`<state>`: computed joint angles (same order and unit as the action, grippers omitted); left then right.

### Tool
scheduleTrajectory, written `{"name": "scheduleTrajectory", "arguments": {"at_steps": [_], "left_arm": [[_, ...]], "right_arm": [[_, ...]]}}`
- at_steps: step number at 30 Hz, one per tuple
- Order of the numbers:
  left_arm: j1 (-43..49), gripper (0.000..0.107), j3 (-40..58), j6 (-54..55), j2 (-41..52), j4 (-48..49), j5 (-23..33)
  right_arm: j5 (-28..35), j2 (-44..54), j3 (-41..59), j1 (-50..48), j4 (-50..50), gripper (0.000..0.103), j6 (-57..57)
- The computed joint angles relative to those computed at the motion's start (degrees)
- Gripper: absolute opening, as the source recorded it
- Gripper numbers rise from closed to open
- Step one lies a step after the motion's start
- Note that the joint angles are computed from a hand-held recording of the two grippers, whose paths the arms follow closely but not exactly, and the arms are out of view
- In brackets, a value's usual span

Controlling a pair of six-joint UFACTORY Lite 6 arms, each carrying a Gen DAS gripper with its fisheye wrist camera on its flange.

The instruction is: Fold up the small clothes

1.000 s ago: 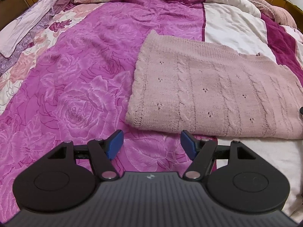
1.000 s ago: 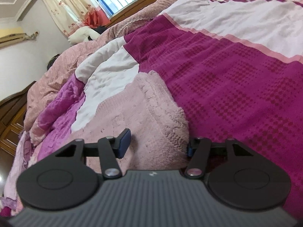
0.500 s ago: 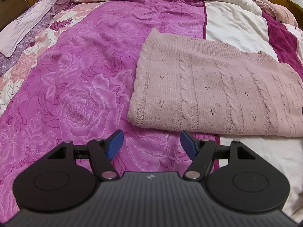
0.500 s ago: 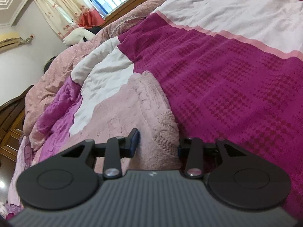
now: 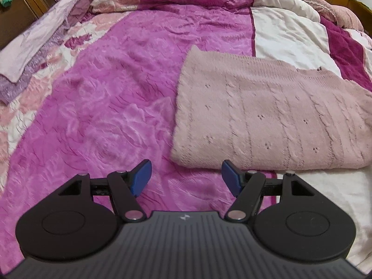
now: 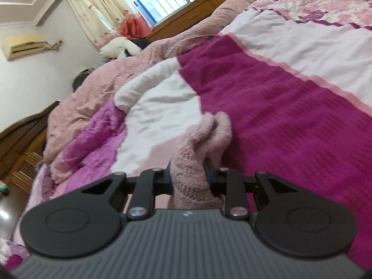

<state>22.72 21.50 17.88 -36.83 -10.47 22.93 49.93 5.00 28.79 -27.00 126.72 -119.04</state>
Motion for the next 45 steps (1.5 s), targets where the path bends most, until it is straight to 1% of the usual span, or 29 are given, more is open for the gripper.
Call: {"name": "scheduleTrajectory", "arguments": {"at_steps": [2, 5, 7, 11, 14, 18, 21, 25, 28, 30, 32, 34, 35, 39, 42, 45], "left_arm": [[2.94, 0.073, 1.56, 5.4, 0.09, -2.94, 0.94], [9.12, 0.073, 4.26, 16.93, 0.92, -10.72, 2.91], [12.84, 0.073, 5.73, 22.86, 2.15, -14.46, 3.55], [19.16, 0.073, 7.89, 32.38, 5.2, -20.49, 4.71], [23.92, 0.073, 9.56, 39.78, 7.76, -25.67, 7.02], [27.81, 0.073, 10.68, 45.41, 9.46, -29.63, 8.31], [29.66, 0.073, 11.35, 48.11, 11.01, -31.92, 8.7], [32.0, 0.073, 11.9, 50.9, 13.11, -33.87, 8.91], [34.26, 0.073, 11.96, 53.97, 14.58, -35.9, 9.55], [35.65, 0.073, 12.18, 55.82, 15.85, -37.11, 10.02], [36.85, 0.073, 12.58, 57.74, 17.3, -38.36, 10.27], [38.22, 0.073, 13.21, 59.93, 18.81, -39.83, 10.8], [38.6, 0.073, 13.48, 60.54, 19.38, -40.33, 10.9], [40.5, 0.073, 15.28, 63.45, 22.65, -42.72, 11.75], [41.73, 0.073, 16.56, 64.72, 24.86, -43.87, 12.41], [42.43, 0.073, 17.42, 65.01, 26.36, -44.07, 12.59]], "right_arm": [[-0.74, -0.97, 1.1, 1.06, -1.52, 0.026, 4.77], [-1.19, -2.73, 1.75, 3.37, -1.6, 0.025, 10.01], [-1.77, -4.81, 1.13, 5.67, -0.33, 0.025, 11.37], [-4.73, -8.77, 0.62, 12.37, 3.9, 0.025, 11.42], [-7.89, -11.24, 1.3, 18.48, 7.92, 0.025, 9.53], [-10.25, -13.53, 2.84, 25.95, 11.95, 0.025, 9.69], [-11.49, -14.39, 3.76, 33.08, 16.48, 0.025, 7.32], [-14.32, -10.9, 5.89, 46.24, 27.69, 0.025, -5.39], [-15.5, -3.26, 9.17, 54.54, 34.59, 0.025, -14.53], [-16.36, 2.58, 11.54, 58.29, 37.75, 0.024, -17.97], [-16.77, 7.48, 13.31, 59.79, 37.06, 0.024, -16.75], [-15.7, 10.51, 14.11, 59.99, 36.0, 0.024, -15.52], [-15.34, 10.57, 13.92, 60.24, 36.46, 0.024, -15.94], [-17.45, 8.31, 14.55, 59.87, 35.06, 0.024, -14.99], [-18.87, 5.45, 14.06, 61.64, 38.78, 0.024, -19.43], [-20.15, 6.92, 15.47, 63.73, 41.96, 0.024, -23.87]]}}
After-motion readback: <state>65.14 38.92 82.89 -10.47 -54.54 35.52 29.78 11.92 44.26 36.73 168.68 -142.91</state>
